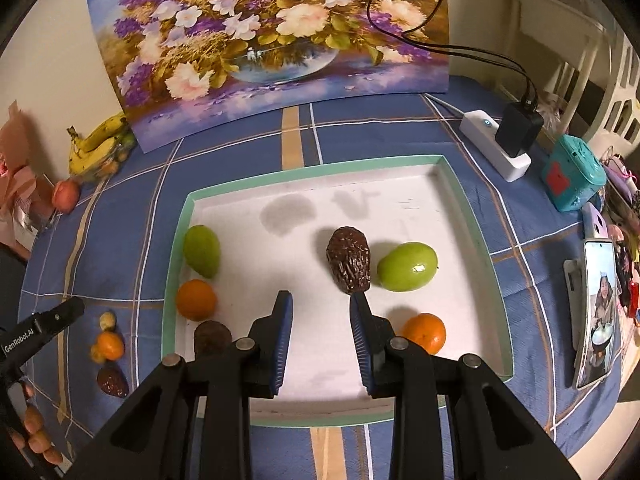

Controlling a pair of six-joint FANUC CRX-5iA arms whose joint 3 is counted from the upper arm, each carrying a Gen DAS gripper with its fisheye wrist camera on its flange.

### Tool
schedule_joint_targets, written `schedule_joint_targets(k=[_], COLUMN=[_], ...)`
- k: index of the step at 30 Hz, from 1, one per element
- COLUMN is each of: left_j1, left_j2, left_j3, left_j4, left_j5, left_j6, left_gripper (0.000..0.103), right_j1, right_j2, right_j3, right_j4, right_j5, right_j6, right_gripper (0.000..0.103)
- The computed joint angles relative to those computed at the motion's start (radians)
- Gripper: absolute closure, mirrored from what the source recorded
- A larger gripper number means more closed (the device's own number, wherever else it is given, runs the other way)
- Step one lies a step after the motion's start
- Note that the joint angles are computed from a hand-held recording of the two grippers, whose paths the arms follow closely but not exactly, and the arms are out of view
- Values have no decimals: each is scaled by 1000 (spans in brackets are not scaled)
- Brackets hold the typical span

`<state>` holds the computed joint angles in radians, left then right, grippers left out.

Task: Organize fruits
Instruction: 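Move both tools back toward the remaining fruits on the cloth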

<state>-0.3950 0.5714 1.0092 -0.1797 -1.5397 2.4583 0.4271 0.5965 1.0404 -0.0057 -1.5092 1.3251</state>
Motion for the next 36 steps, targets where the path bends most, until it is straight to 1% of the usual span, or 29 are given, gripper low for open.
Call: schedule_joint_targets(k=[6,7,8,9,10,11,12,13,14,15,17,18,19,20,21,22,23,24,29,30,32,36], left_j1=[-3,-4,-6,-7,-9,-10,-11,-11,-12,-12,-12,-12,-12,-13,-13,-12,-15,-18,-25,-24,-20,-21], left_j2=[17,20,23,26,29,28,28,28,31,32,33,33,33,32,30,25,22,21,18,14,-12,-38], left_j3=[24,29,35,40,46,47,47,48,52,51,51,50,50,48,45,37,34,35,36,30,-14,-49], left_j4=[-2,-5,-10,-16,-23,-31,-37,-41,-45,-47,-51,-53,-56,-59,-62,-65,-71,-79,-98,-96,-87,-96], left_j5=[-21,-26,-33,-39,-45,-48,-50,-55,-64,-69,-77,-79,-82,-86,-86,-79,-74,-73,-68,-60,-19,14], left_j6=[-16,-16,-14,-11,-8,-5,-4,-3,0,2,9,12,16,20,23,24,23,20,10,12,17,23], left_gripper=[68,65,52,43,32,31,31,28,23,21,20,19,15,8,4,2,1,1,0,0,0,0], right_j1=[-5,-4,-3,-2,0,2,4,6,6,5,4,4,5,7,7,8,10,11,18,19,21,28], right_j2=[7,7,8,11,14,16,17,15,14,14,13,13,15,16,17,18,20,20,-3,-8,-20,-42], right_j3=[5,4,4,5,6,6,3,-4,-6,-8,-10,-11,-10,-10,-10,-10,-10,-12,-62,-71,-93,-128], right_j4=[-2,-2,0,5,13,21,28,34,36,35,30,31,33,35,36,38,42,47,68,71,72,76], right_j5=[-7,-8,-10,-12,-16,-19,-18,-12,-9,-7,-4,-4,-4,-5,-5,-6,-9,-8,35,43,70,116], right_j6=[-5,-5,-5,-6,-8,-8,-6,-6,-5,-3,1,3,6,8,9,10,7,5,11,11,12,20], right_gripper=[73,73,72,70,58,43,38,35,35,34,30,30,30,30,30,24,16,13,12,12,11,11])
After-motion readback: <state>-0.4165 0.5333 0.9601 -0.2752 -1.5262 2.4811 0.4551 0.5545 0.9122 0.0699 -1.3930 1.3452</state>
